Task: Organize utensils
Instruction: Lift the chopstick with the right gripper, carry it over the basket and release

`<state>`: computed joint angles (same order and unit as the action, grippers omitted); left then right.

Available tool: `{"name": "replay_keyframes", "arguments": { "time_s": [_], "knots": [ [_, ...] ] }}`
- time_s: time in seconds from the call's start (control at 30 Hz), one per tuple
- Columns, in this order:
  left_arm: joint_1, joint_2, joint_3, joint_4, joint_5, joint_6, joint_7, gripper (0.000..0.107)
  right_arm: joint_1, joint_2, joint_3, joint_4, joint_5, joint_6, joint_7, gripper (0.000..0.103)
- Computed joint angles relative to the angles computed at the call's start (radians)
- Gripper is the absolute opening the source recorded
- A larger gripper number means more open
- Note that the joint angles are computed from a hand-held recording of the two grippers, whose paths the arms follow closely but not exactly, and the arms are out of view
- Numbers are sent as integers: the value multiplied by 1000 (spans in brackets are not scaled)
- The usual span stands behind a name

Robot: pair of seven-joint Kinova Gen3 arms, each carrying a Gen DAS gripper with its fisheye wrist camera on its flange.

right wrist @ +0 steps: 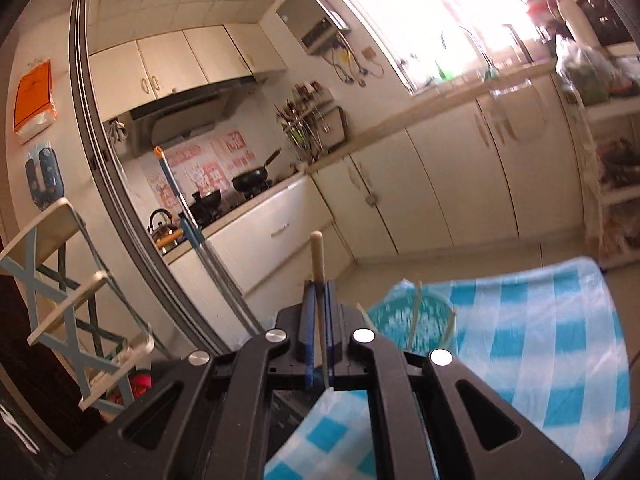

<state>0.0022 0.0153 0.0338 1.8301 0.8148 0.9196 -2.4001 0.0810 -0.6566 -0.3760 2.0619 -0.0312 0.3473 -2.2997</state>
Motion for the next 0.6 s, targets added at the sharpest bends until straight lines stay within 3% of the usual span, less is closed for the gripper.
{"name": "replay_keyframes", "arguments": {
  "time_s": [0.2, 0.33, 0.6],
  "knots": [
    [-12, 18, -3, -4, 4, 8, 9, 58, 162, 58, -62, -104, 83, 33, 1, 5],
    [-20, 25, -1, -4, 9, 10, 5, 58, 252, 85, -122, -108, 122, 36, -35, 5],
    [-32, 46, 3, -9, 7, 13, 14, 58, 291, 150, -176, -91, 179, 48, -99, 5]
  ]
}}
